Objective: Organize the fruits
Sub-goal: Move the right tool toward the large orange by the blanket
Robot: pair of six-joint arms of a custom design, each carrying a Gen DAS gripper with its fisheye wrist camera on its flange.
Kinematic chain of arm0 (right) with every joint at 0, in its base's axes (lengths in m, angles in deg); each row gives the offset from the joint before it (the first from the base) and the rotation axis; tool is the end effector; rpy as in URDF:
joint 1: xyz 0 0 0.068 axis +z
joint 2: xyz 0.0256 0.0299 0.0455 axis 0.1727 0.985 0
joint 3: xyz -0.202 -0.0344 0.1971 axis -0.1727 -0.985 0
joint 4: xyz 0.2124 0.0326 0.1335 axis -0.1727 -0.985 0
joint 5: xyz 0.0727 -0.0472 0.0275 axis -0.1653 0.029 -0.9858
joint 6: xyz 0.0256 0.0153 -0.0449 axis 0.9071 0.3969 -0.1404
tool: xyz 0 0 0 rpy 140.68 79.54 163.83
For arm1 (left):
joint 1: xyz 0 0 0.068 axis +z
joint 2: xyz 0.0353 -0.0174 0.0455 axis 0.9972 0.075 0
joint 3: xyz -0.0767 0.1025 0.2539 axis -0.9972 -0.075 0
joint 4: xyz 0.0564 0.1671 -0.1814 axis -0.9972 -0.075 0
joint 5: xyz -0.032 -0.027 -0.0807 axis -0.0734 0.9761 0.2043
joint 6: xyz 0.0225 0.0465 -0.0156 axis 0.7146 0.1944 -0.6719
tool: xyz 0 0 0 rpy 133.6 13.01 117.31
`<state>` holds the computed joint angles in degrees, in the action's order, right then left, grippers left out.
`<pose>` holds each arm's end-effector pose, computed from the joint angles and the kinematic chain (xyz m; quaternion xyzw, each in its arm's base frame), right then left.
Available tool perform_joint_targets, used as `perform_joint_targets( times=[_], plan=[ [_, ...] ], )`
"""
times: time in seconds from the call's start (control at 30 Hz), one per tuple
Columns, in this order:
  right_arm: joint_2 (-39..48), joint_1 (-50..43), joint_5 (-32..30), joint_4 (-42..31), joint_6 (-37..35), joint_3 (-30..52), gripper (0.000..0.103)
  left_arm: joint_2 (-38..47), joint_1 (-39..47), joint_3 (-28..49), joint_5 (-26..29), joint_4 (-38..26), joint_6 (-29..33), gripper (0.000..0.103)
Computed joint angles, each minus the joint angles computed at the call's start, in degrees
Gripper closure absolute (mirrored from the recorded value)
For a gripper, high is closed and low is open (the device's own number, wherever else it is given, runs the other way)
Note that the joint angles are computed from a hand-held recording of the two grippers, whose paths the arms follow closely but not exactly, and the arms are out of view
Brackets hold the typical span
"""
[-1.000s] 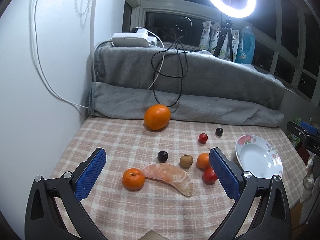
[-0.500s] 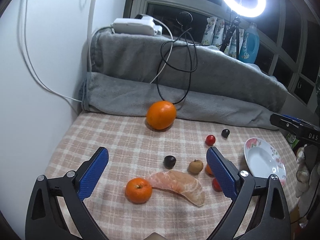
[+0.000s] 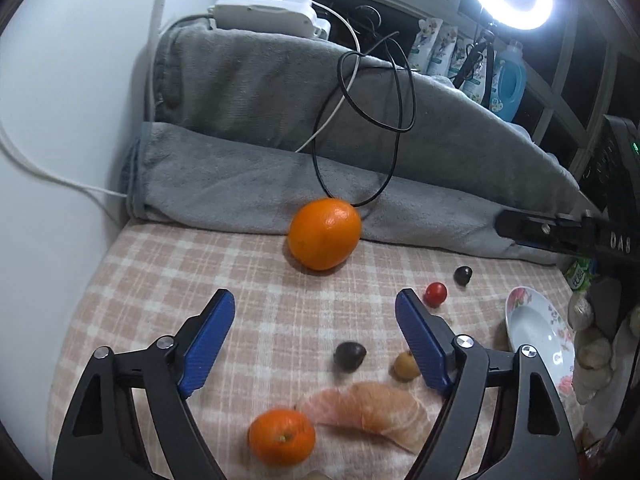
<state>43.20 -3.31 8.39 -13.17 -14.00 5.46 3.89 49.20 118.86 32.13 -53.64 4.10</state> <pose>0.3044 -0.0564 0.2777 -0.0496 0.9449 0.1468 0.2883 0.2022 -0.1385 0.2331 0.0013 0.9022 -0.1305 0.4110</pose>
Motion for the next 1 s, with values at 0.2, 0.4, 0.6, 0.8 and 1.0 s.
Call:
perform_joint_targets(
  times=[0.2, 0.4, 0.6, 0.8, 1.0],
  plan=[
    [7.27, 3.89, -0.27, -0.61, 6.33, 5.53, 0.004, 6.00, 2.88, 2.80, 3.70, 1.46, 2.82, 0.027],
    [13.53, 6.31, -1.20, -2.18, 10.67, 10.50, 0.013, 10.61, 4.26, 4.89, 6.26, 3.25, 4.41, 0.031],
    [16.73, 7.72, -1.72, -2.07, 12.88, 13.12, 0.013, 13.59, 5.15, 6.45, 7.64, 4.53, 4.83, 0.036],
    [21.00, 9.23, -1.99, -2.67, 14.50, 16.55, 0.020, 17.02, 6.02, 8.08, 9.36, 5.27, 5.06, 0.041],
    [25.74, 9.30, -3.78, -3.63, 16.76, 19.68, 0.026, 18.68, 7.59, 10.33, 12.18, 4.58, 4.56, 0.043]
  ],
)
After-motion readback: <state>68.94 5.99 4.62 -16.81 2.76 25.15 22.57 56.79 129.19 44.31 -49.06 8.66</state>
